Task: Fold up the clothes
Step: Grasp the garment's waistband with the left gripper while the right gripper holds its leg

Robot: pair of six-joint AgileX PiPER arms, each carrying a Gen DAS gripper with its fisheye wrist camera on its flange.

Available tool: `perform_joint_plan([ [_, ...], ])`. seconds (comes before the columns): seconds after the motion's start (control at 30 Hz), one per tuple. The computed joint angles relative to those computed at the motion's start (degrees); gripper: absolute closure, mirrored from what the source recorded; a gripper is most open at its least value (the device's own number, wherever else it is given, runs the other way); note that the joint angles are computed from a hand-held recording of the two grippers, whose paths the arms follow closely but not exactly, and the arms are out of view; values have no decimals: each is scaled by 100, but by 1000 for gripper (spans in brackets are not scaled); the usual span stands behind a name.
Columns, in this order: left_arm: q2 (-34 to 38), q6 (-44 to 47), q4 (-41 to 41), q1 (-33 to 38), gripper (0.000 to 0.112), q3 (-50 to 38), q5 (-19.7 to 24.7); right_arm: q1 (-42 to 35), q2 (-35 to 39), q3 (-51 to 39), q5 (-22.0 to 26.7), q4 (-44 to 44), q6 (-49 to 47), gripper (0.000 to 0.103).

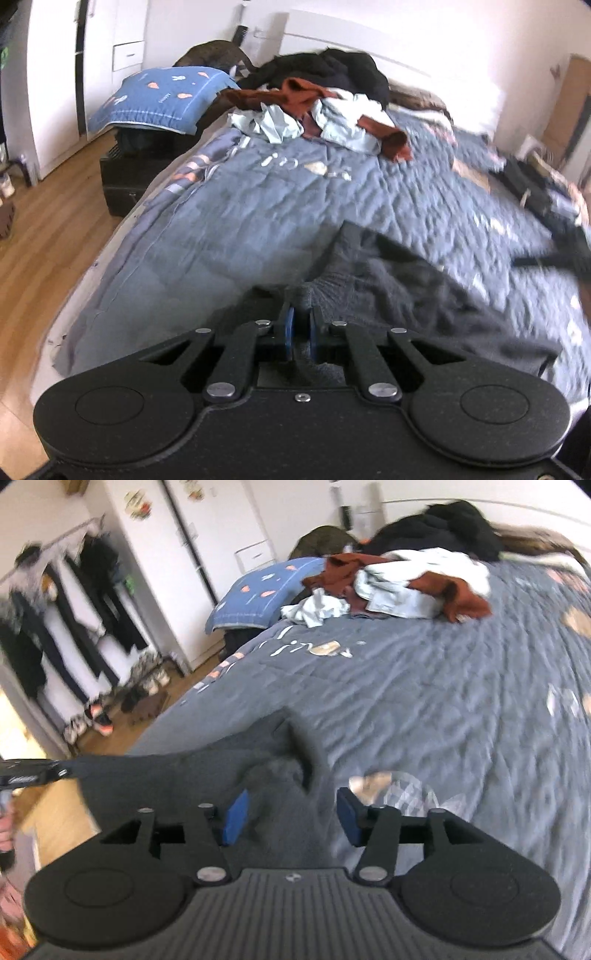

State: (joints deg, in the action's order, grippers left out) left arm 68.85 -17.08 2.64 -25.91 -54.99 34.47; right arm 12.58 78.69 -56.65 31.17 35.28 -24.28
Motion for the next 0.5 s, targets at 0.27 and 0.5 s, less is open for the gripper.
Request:
perform_joint_plan([
  [0.27,156,92,-44,65,104,138,-139,275,2655,-2935,843,-665,-175,46],
  [0.5,122,247,-278,281,104,373,-218,591,4391,-4816,1434,-1305,453,46],
])
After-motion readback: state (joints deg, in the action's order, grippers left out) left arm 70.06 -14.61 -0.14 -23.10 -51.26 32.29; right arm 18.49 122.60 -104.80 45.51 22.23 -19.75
